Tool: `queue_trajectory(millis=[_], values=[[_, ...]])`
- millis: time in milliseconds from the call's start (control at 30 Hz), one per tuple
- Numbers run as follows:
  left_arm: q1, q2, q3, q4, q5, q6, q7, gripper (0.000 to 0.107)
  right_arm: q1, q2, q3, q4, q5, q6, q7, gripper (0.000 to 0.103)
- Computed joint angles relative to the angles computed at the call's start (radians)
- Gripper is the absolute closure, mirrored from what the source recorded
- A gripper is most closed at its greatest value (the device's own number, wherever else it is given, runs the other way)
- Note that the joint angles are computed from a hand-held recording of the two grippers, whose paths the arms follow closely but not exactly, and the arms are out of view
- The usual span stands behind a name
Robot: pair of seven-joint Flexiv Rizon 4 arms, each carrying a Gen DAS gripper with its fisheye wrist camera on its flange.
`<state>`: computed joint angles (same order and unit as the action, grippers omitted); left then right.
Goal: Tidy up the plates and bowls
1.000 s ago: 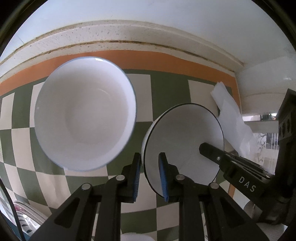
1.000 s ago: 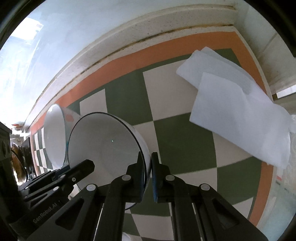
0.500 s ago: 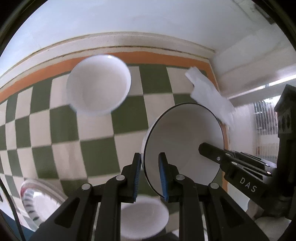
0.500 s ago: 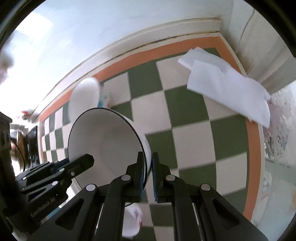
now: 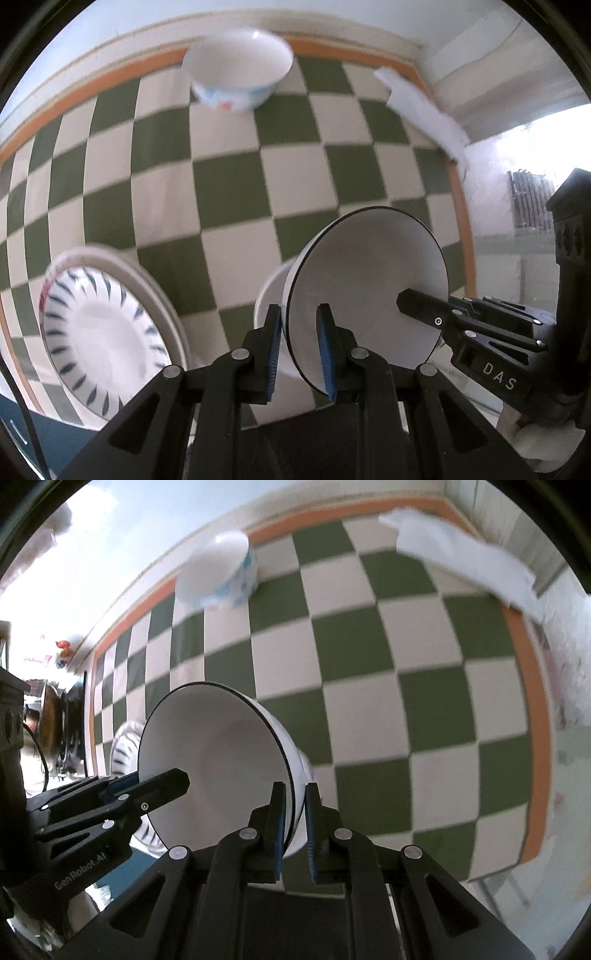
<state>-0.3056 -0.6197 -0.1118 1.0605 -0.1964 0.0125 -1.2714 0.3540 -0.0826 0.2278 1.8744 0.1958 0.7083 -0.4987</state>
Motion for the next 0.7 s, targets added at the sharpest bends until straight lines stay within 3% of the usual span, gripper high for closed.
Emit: queue_trajectory(millis=[200, 700], values=[[-0.01, 0.026, 0.011, 0.073, 0.044, 0.027, 0.027, 0.09, 0.019, -0.026, 0.018, 0.033, 0.04, 0.046, 0.013, 0.091], [-0.037, 0.005, 0.015, 0.079, 0.099, 0.053, 0.051, 0.09, 0.01, -0.074, 0.021, 0.002, 0.097, 0.034, -0.025, 0.086]])
